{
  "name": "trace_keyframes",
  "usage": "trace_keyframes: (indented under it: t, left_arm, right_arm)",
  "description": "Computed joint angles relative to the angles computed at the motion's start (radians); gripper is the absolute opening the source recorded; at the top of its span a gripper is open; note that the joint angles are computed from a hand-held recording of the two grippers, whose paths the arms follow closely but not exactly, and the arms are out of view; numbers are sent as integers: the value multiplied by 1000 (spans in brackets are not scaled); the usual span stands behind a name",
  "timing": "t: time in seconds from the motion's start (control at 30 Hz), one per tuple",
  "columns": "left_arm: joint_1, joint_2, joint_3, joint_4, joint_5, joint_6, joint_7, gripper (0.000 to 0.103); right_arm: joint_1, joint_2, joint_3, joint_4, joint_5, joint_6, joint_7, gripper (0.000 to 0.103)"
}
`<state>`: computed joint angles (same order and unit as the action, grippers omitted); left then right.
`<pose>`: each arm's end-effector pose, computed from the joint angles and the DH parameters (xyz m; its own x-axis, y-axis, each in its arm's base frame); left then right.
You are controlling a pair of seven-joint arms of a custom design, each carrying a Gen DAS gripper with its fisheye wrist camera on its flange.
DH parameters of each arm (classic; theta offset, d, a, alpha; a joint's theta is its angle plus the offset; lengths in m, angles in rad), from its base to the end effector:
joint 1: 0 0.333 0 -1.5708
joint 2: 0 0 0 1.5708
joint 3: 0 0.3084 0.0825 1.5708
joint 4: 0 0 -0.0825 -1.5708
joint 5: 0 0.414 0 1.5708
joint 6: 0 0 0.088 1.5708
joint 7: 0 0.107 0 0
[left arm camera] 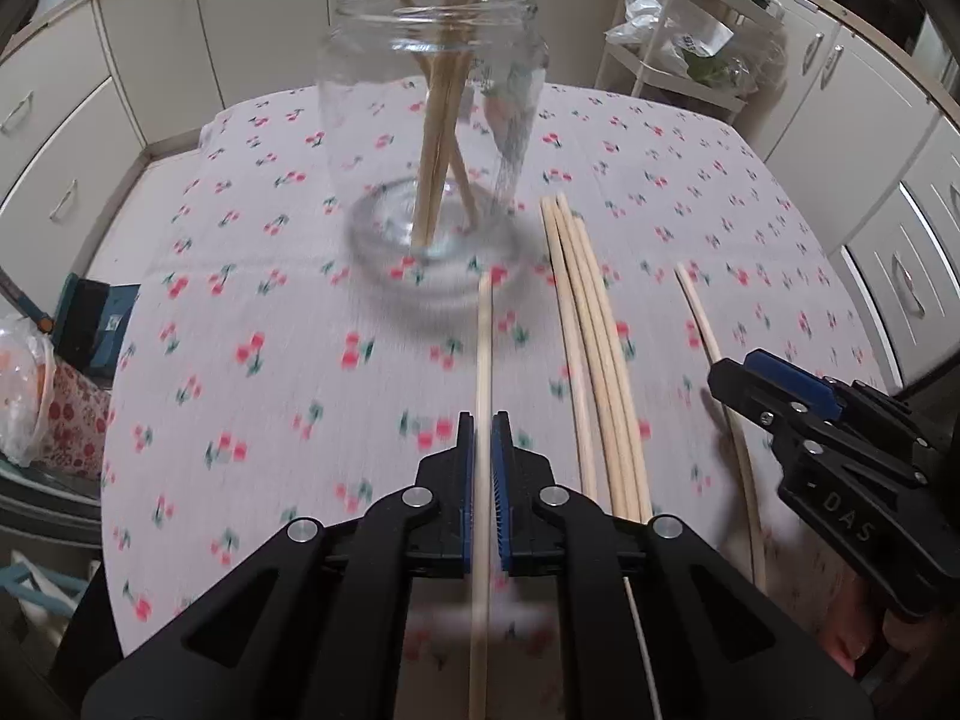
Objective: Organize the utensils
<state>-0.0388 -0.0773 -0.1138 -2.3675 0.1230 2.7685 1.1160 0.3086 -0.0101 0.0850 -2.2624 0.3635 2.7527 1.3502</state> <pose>0.5442 -0.0893 0.3811 0.1687 -0.9797 0.1085 -0.8695 -0.1998 -0.4518 0.5410 0.2090 0.3917 0.3452 -0.9223 -0.1739 -0.8461 -0.2257 -0.4828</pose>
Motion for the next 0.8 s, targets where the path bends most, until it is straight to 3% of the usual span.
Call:
trace_keyframes:
  t: [0.13, 0.23, 0.27, 0.33, 0.6, 0.8]
  left_arm:
    - [13, 50, -1, 55, 54, -7, -37, 8]
    - [17, 76, -1, 86, 92, -14, -59, 8]
    - [17, 83, -3, 95, 114, -17, -70, 8]
    - [13, 91, -6, 103, 162, -18, -81, 7]
    - [4, 29, -5, 21, -49, 64, 84, 5]
    - [-39, -80, 43, -84, -232, 185, 208, 5]
  right_arm:
    - [4, 41, 0, 35, -127, 24, 72, 29]
    - [10, 45, -2, 24, -210, 61, 109, 18]
    - [9, 44, -3, 19, -216, 68, 106, 10]
    - [5, 44, 0, 19, -175, 67, 72, 7]
    - [-5, -6, 2, 18, 262, -15, -197, 6]
    - [14, -65, -18, 6, 540, -50, -353, 6]
